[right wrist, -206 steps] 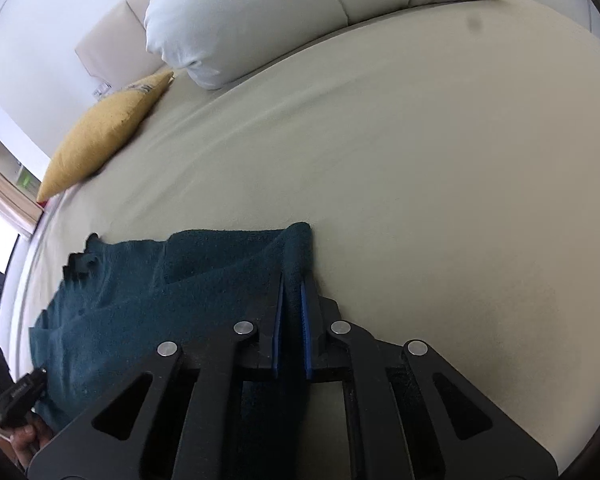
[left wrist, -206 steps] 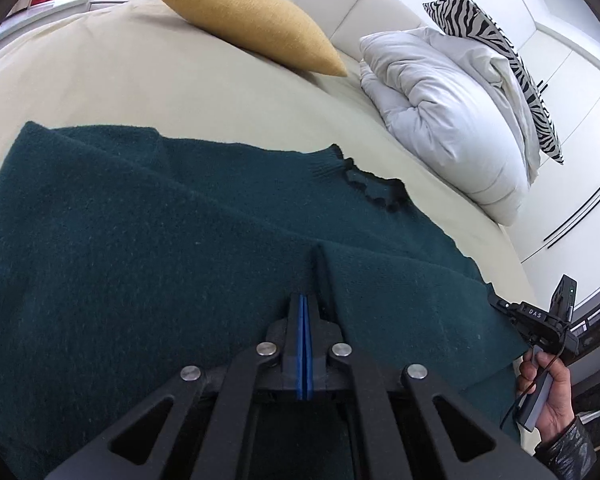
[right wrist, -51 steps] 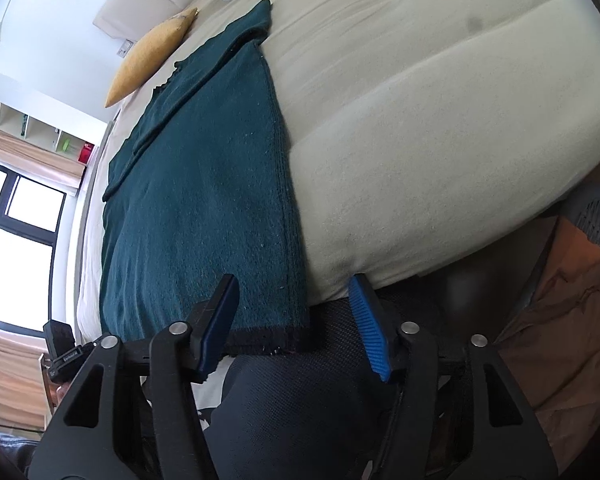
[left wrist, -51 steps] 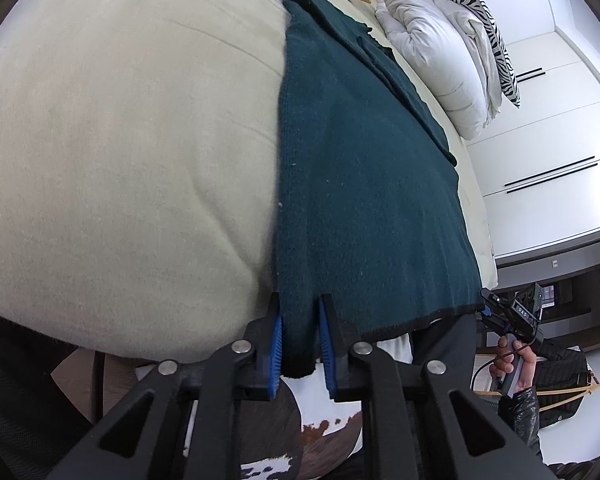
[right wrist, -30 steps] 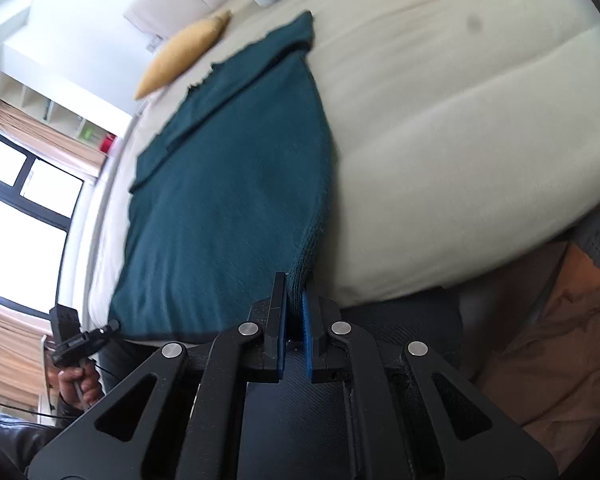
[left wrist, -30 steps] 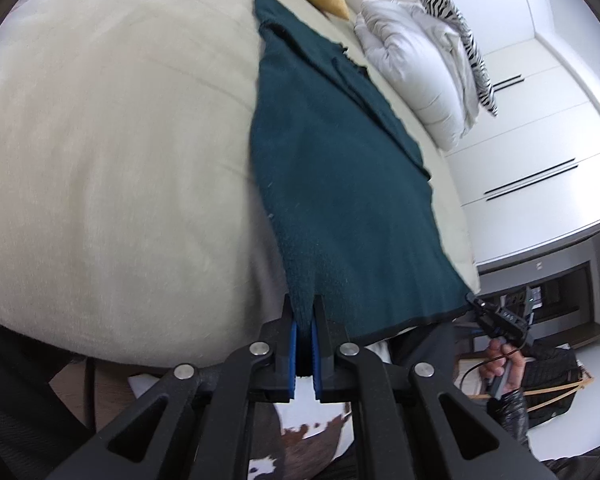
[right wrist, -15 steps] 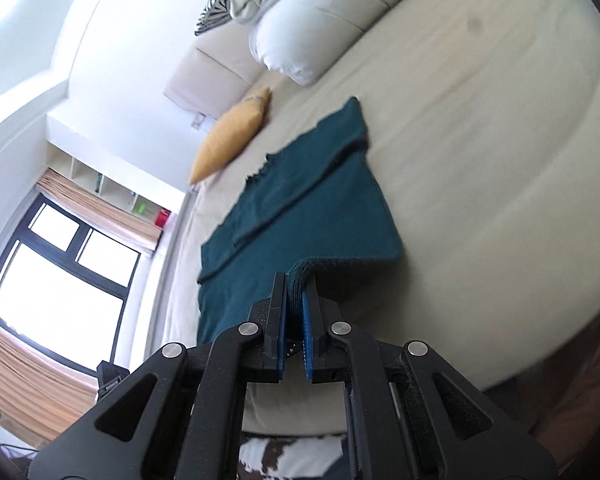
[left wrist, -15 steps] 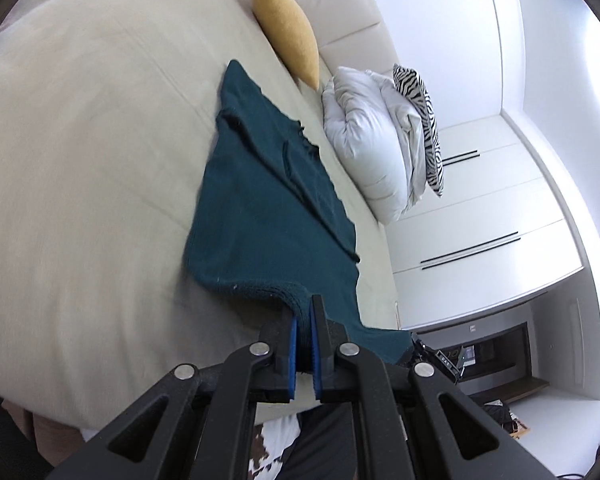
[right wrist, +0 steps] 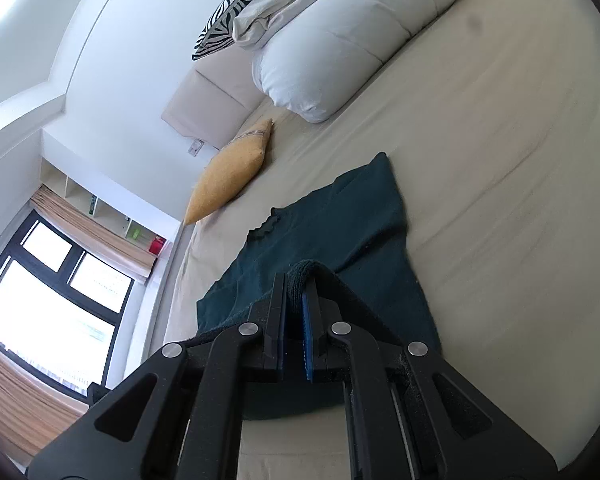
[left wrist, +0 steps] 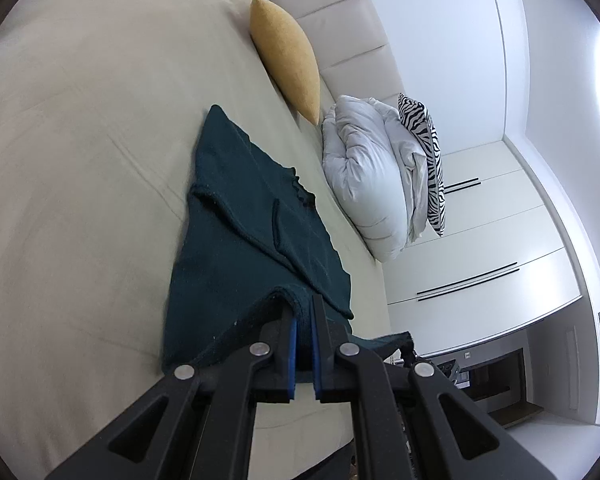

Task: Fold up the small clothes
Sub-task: 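Grasp the hem with both grippers and lift it toward the collar, then lay the hem onto the collar and open both grippers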

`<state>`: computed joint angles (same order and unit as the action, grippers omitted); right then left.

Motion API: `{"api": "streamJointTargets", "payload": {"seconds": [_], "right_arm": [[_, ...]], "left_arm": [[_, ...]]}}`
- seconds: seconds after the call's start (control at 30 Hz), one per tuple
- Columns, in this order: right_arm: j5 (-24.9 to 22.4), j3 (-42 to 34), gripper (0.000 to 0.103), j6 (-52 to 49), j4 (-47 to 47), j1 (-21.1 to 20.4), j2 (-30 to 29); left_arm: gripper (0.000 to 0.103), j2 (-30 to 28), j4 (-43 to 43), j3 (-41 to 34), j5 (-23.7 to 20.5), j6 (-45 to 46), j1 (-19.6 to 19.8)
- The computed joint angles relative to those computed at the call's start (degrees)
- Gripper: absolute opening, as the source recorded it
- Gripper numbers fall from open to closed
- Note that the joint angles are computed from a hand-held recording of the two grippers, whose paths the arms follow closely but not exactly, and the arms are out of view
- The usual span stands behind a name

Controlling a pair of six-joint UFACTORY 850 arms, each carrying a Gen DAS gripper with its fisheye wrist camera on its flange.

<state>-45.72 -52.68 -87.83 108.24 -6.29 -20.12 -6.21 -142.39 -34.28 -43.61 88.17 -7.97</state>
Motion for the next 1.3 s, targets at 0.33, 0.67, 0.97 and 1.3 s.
{"api": "streamJointTargets", "payload": {"seconds": [0.33, 0.67, 0.97, 1.3], "right_arm": [[6.67, -16.23, 0.005, 4.88, -1.68, 3.98, -11.61], [11.29, -32.76, 0.005, 15.99, -8.36, 5.86, -23.52], [14.57, -50.18, 0.005, 32.93, -21.52, 7.47, -35.62], [15.25, -66.99, 0.01, 50.3, -35.58, 8.59, -47.19]], "left_arm": [[0.007, -9.62, 4.24, -11.89, 2.1, -3.88, 3.42], [0.007, -19.57, 10.65, -25.1, 5.15, -9.56, 5.96], [0.007, -27.71, 14.54, -34.26, 8.64, -15.01, 6.98], [0.016, -33.7, 16.04, -40.66, 12.05, -18.3, 7.55]]}}
